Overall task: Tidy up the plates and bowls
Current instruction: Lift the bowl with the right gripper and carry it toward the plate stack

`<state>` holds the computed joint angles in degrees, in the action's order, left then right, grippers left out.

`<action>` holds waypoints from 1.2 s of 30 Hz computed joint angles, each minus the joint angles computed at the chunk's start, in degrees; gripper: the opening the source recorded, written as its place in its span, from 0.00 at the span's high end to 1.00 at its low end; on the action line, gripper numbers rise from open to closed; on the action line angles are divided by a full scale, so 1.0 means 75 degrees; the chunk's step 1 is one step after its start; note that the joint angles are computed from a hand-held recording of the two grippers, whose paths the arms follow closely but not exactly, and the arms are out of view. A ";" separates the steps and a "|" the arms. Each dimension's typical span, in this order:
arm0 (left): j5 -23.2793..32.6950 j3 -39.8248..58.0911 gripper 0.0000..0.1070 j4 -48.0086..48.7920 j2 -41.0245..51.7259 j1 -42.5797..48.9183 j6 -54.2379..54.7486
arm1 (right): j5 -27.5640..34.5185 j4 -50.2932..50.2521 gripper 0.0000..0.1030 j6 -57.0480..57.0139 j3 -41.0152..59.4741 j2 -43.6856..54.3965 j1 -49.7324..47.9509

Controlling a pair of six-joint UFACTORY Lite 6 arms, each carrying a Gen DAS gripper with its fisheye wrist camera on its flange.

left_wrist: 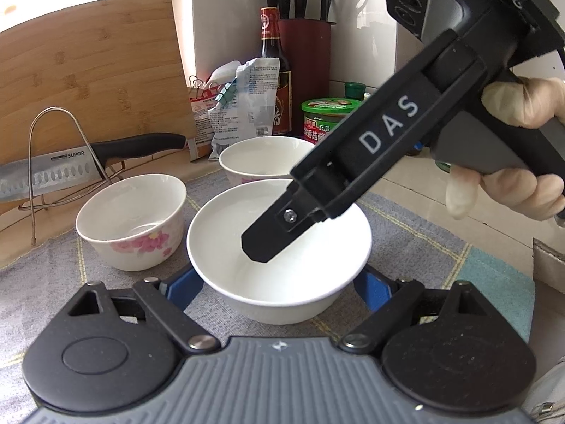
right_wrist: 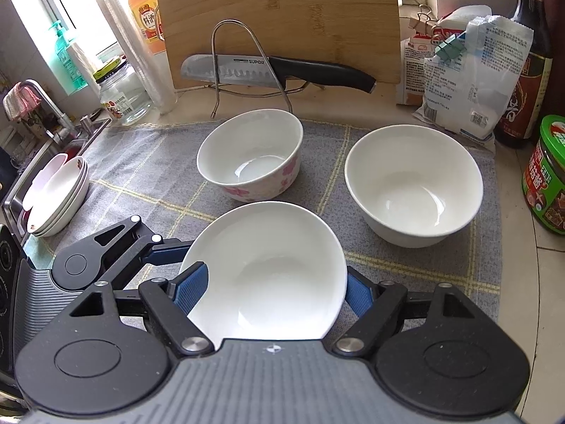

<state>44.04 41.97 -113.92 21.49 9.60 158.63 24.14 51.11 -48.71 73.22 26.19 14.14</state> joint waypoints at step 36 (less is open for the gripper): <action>0.0525 0.1316 0.15 0.4841 0.0038 0.4694 -0.2240 | -0.0043 -0.2843 0.17 0.4513 0.3967 0.2717 0.3574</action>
